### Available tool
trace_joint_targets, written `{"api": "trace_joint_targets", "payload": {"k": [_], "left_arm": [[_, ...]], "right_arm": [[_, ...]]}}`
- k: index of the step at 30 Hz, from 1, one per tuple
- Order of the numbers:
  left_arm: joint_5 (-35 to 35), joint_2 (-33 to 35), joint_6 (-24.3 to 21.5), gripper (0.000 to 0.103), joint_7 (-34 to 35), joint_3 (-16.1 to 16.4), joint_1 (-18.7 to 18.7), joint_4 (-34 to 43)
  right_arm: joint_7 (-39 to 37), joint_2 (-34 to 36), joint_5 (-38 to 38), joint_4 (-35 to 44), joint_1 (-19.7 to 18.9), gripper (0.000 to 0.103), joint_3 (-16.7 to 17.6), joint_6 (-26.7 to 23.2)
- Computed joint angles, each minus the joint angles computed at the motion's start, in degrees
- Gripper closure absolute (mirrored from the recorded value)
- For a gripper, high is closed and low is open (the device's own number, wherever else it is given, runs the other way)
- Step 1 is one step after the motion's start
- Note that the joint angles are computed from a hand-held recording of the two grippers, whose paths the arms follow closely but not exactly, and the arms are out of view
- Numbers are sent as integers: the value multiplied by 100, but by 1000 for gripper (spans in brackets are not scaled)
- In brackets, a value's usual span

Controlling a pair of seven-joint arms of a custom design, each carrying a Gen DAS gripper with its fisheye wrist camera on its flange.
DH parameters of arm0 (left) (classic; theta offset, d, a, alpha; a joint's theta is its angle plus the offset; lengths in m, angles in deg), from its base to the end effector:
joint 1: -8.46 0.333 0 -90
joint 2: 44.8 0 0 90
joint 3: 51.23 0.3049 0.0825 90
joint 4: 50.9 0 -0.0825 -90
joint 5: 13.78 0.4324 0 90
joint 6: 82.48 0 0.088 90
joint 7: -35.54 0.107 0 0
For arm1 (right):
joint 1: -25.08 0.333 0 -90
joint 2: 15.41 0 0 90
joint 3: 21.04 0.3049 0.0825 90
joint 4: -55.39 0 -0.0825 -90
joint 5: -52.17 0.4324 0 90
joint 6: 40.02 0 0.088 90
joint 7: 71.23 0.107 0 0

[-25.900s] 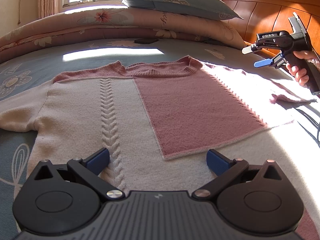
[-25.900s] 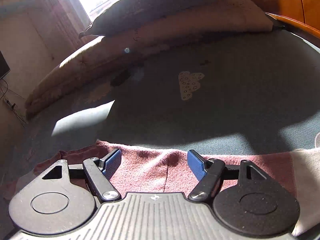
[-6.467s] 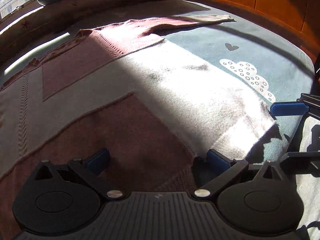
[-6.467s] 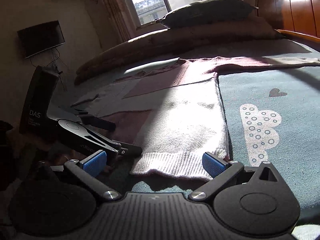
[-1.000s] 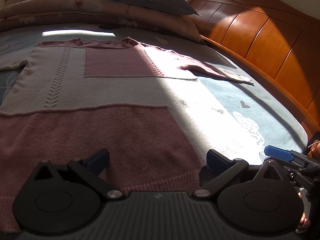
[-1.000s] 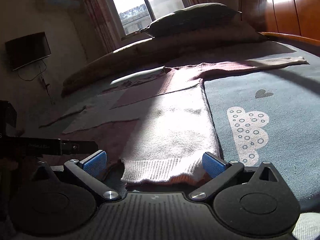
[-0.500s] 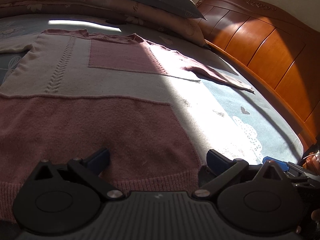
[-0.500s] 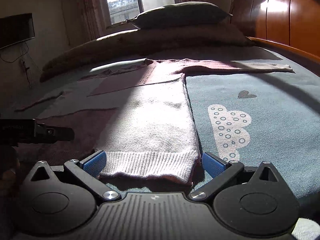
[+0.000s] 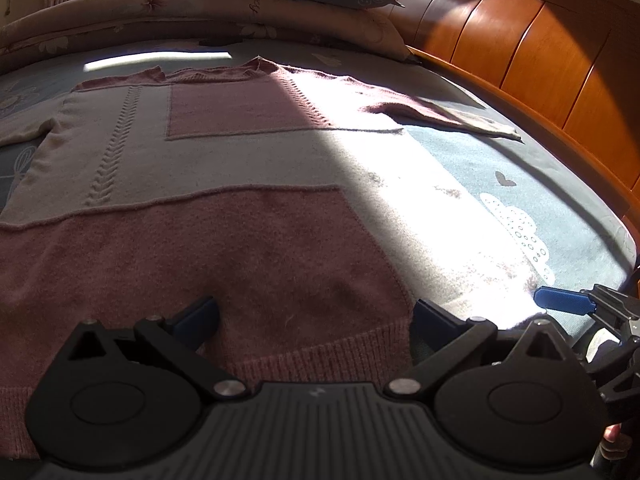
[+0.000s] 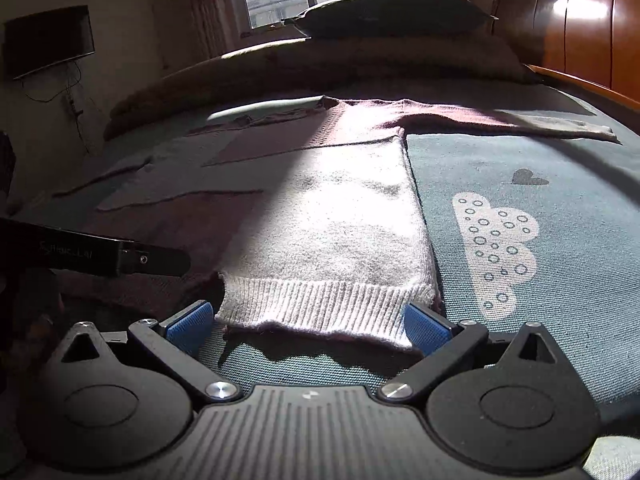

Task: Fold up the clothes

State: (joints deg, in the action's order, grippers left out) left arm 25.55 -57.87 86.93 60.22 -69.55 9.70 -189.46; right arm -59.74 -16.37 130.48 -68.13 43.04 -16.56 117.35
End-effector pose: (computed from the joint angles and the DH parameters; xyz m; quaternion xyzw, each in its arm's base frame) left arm 0.5046 -0.2021 0.4271 -0.7078 0.5841 -0.3213 0.2336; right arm 0.5717 0.1938 0.4115 -0.7829 0.4105 -0.1038 0.4558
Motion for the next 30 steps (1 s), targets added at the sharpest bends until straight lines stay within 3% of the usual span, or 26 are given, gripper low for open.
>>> {"api": "trace_joint_targets", "payload": {"k": [2,5,12,19,24,30], "left_arm": [[-22,-5,-3,1,10,10,-12,-5],[4,-17,9,1,-48,-10,9,-19],[323,-38,159,1,-312,-120,170,-62],[-629,-73,124,1,507,262,-227,-93],[20,-548,183,1,-37,-184,535,-214],[-614,-695,-26,1,173,170,663,-435]], "right_arm": [[-49,-23,62,-28,-16,0,-18,-35],[461,63,-36,61,-82,0,-64,-144],[483,118,275,144,-218,0,-75,-467],[676,117,278,166,-256,0,-80,-533],[490,-63,750,101,-353,0,-180,-786],[656,23,715,217,-391,0,-220,-939]]}}
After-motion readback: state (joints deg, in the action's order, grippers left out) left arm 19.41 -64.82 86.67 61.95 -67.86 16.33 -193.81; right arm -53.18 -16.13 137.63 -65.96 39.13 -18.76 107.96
